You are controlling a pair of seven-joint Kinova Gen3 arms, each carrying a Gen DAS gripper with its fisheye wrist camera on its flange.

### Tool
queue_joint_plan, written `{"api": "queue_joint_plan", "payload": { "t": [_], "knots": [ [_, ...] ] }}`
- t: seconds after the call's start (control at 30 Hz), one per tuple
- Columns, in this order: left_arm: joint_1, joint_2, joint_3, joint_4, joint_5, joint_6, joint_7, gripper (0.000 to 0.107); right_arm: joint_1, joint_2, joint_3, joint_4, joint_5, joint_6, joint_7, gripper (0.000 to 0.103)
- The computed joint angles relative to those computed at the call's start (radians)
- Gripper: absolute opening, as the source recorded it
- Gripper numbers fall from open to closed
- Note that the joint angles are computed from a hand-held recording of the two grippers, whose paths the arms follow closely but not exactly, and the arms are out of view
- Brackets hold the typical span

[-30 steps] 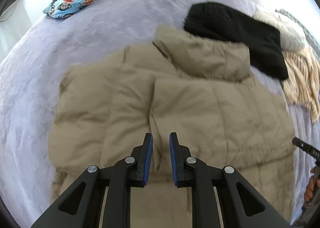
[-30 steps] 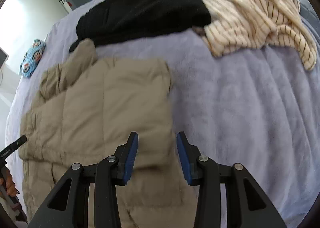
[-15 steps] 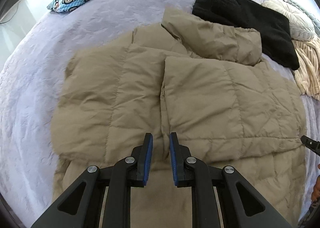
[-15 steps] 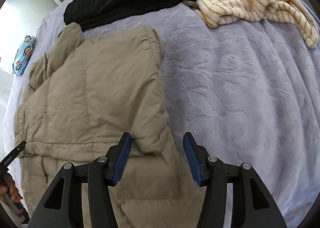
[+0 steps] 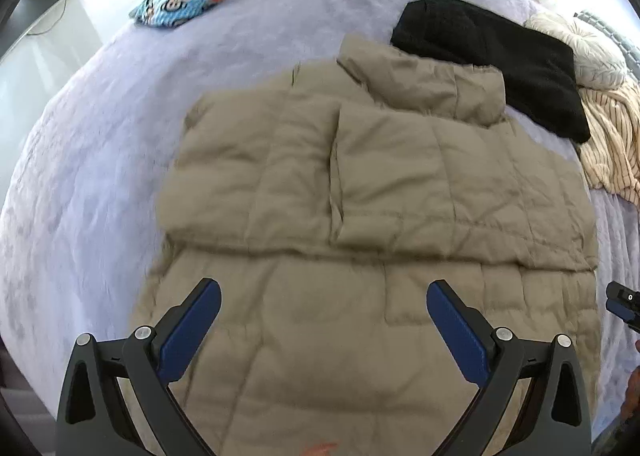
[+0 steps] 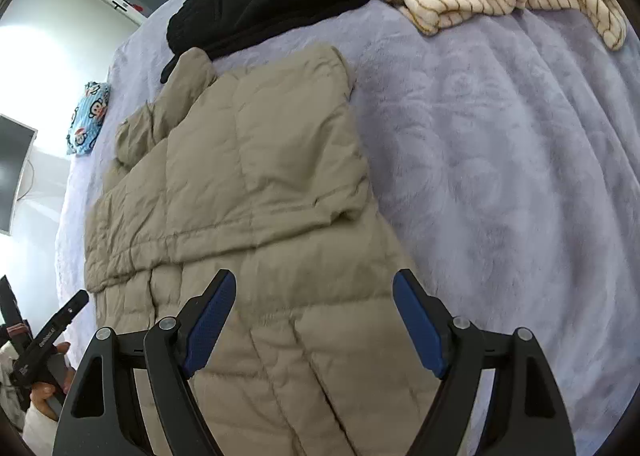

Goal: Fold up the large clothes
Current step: 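Withdraw both open tools from the narrowed folded coat, then move both open tools to the hem of the narrowed coat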

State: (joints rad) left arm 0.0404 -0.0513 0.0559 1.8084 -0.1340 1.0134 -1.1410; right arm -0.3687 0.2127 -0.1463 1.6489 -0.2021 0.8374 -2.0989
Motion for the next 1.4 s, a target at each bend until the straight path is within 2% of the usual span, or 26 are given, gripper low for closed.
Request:
{"api": "queue_joint_plan", "payload": {
  "t": [0.07, 0.1, 0.13, 0.17, 0.37, 0.53, 0.63, 0.7, 0.77, 0.93, 1.1, 1.23, 1.3, 1.4],
  "knots": [
    [0.013, -0.009, 0.017, 0.007, -0.021, 0.020, 0.031, 0.103, 0.004, -0.015, -0.004, 0.024, -0.015, -0.013, 0.007, 0.084],
    [0.021, -0.012, 0.026, 0.011, -0.032, 0.029, 0.046, 0.103, 0.006, -0.020, -0.005, 0.031, -0.021, -0.015, 0.011, 0.088],
    [0.027, -0.015, 0.032, 0.013, -0.036, 0.040, 0.056, 0.103, 0.006, -0.027, -0.007, 0.040, -0.026, -0.014, 0.013, 0.100],
    [0.031, -0.016, 0.033, 0.015, -0.034, 0.046, 0.058, 0.103, 0.005, -0.032, -0.008, 0.048, -0.029, -0.021, 0.015, 0.103],
    [0.037, -0.054, 0.026, 0.027, 0.008, 0.095, 0.044, 0.103, -0.024, -0.086, -0.021, 0.103, -0.028, -0.039, -0.021, 0.103],
    [0.034, -0.101, 0.032, 0.051, -0.001, 0.141, 0.032, 0.103, -0.066, -0.148, -0.035, 0.165, 0.005, -0.048, -0.150, 0.103],
    [0.020, -0.134, 0.026, 0.067, 0.004, 0.176, -0.008, 0.103, -0.095, -0.175, -0.055, 0.173, 0.038, -0.014, -0.224, 0.103],
    [0.014, -0.173, -0.006, 0.088, 0.040, 0.192, -0.065, 0.103, -0.112, -0.181, -0.066, 0.163, 0.055, 0.033, -0.262, 0.103],
    [0.001, -0.221, -0.018, 0.107, 0.056, 0.214, -0.102, 0.103, -0.119, -0.195, -0.073, 0.170, 0.023, 0.064, -0.275, 0.103],
    [-0.028, -0.300, -0.054, 0.140, 0.098, 0.285, -0.201, 0.103, -0.123, -0.262, -0.085, 0.257, -0.092, 0.036, -0.350, 0.103],
    [-0.061, -0.372, -0.108, 0.184, 0.140, 0.356, -0.290, 0.103, -0.138, -0.340, -0.122, 0.332, -0.113, -0.004, -0.487, 0.103],
    [-0.091, -0.418, -0.143, 0.215, 0.149, 0.411, -0.351, 0.103, -0.150, -0.383, -0.152, 0.355, -0.107, 0.006, -0.579, 0.103],
    [-0.107, -0.446, -0.170, 0.223, 0.156, 0.439, -0.379, 0.103, -0.156, -0.390, -0.154, 0.360, -0.119, 0.011, -0.595, 0.103],
    [-0.142, -0.494, -0.255, 0.228, 0.182, 0.481, -0.420, 0.103, -0.164, -0.400, -0.147, 0.376, -0.153, 0.009, -0.599, 0.103]
  ]
}}
